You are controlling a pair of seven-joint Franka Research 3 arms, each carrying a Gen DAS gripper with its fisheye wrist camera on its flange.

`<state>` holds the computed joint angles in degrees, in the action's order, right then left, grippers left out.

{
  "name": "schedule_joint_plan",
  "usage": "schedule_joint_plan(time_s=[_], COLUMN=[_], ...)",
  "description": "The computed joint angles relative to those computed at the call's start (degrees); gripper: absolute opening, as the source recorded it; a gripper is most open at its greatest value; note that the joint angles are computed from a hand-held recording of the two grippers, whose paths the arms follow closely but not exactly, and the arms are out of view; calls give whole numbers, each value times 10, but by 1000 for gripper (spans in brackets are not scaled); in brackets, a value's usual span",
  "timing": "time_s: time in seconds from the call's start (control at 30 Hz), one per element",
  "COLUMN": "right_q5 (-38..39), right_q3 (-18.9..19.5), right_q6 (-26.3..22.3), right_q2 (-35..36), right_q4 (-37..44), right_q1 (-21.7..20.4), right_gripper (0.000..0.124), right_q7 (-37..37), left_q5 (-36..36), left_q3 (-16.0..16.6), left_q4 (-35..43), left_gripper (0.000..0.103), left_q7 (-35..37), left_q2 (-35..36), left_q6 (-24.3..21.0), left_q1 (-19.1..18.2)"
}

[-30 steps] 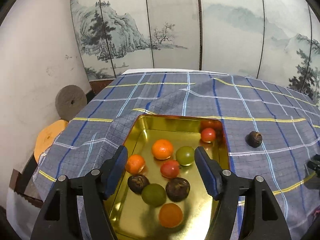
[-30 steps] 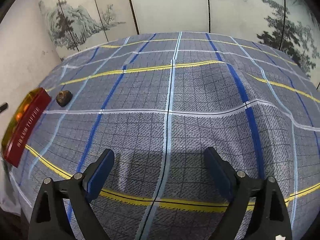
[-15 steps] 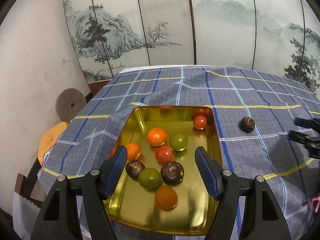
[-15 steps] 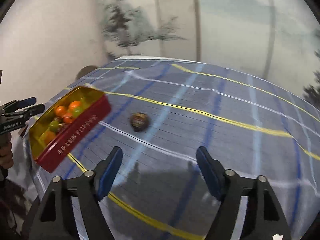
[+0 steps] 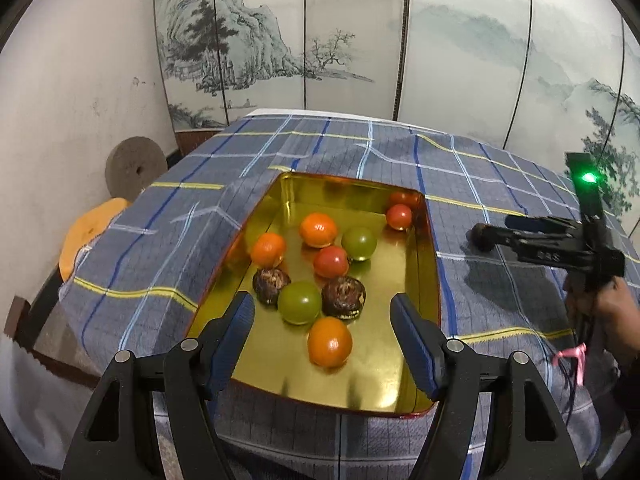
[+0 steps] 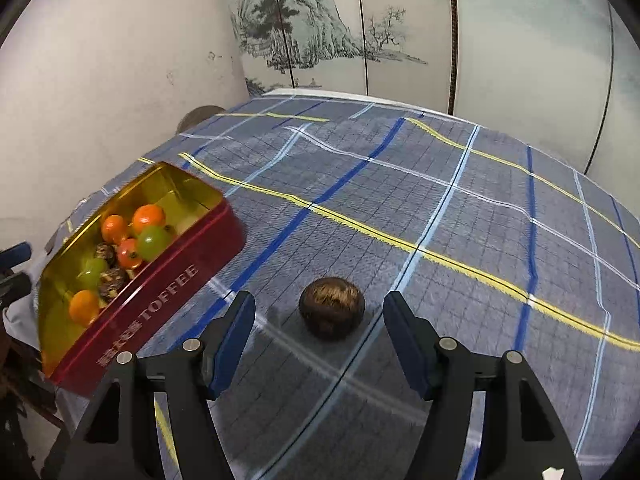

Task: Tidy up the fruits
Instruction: 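Grasp the brown round fruit with the right gripper, then carry the brown fruit into the tin and open the right gripper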

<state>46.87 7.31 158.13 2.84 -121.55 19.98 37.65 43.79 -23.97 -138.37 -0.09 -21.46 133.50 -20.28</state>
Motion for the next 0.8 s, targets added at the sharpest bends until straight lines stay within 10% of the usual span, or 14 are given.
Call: schedule_joint_plan(time_s=[0.37, 0.8], right_q5=[-136, 149], right_q3=[4, -35], right_q6=[0, -10], right_q2=[34, -212], right_q4=[19, -177], right_q1=[2, 63], right_gripper=[36, 36], right_q7=[106, -64], left_q5=[-11, -40], left_q3=[3, -18], left_q4=[-2, -27], left_gripper=[71, 71], left_q7=[-2, -10], left_q2=[3, -50], left_q6=[-3, -65], left_q1=[-4, -16])
